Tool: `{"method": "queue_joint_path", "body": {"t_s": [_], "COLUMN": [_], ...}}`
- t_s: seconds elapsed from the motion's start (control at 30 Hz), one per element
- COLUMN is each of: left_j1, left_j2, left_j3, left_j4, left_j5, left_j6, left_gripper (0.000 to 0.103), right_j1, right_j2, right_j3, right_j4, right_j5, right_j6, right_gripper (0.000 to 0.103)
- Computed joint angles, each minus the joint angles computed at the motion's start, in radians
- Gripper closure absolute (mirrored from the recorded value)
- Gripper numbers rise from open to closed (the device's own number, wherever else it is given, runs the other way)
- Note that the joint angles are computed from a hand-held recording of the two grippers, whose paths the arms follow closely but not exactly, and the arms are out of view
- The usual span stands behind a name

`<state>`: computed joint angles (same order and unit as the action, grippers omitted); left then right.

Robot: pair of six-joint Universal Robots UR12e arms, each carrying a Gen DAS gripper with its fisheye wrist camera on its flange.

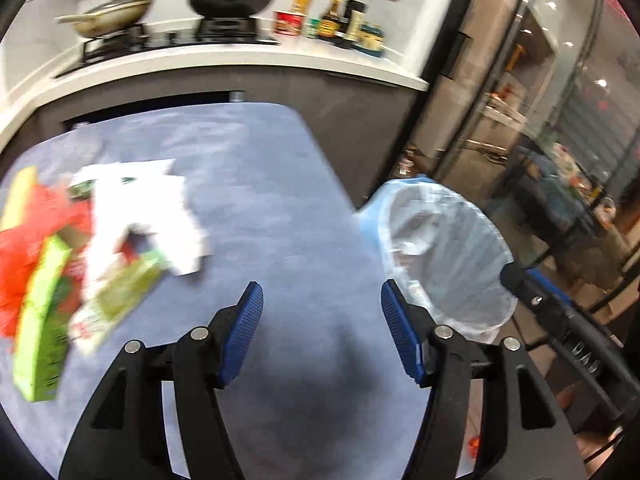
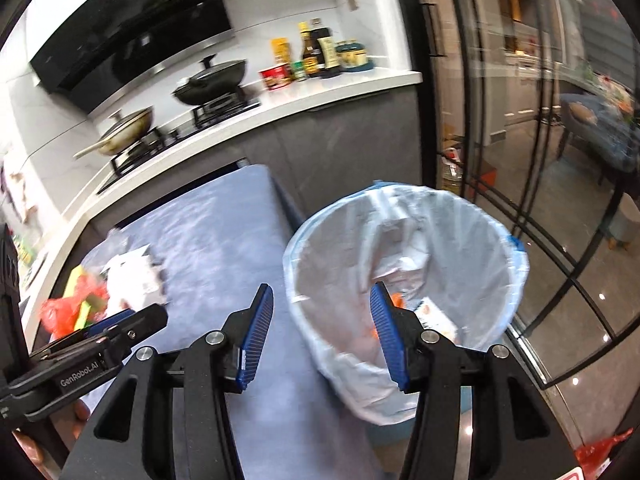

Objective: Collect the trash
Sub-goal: 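Grasp the white tissue with the right tool while the left tool grasps the green box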

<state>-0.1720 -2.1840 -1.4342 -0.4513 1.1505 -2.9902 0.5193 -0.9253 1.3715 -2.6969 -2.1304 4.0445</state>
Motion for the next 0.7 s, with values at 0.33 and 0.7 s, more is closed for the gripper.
{"method": "queue_joint_path", "body": {"t_s": [0.33, 0.7], "left_j1": [0.086, 0.154], "left_j2": [0.053, 0.064], "left_j3": [-0.1, -0.133], "left_j4": [0.101, 0.118], "left_j5": [0.115, 0.197], "left_j6": [-0.041, -0.062], "left_gripper": [0.036, 0.028], "right_j1": [0.033, 0.043], "right_j2": [0.108, 0.277], "right_j3": [-0.185, -0.476], "right_j4": [0.047, 0.127], "right_j5": [0.088, 0.163], "right_j6": [-0.1, -0.229], "right_gripper": [0.054, 0.049]}}
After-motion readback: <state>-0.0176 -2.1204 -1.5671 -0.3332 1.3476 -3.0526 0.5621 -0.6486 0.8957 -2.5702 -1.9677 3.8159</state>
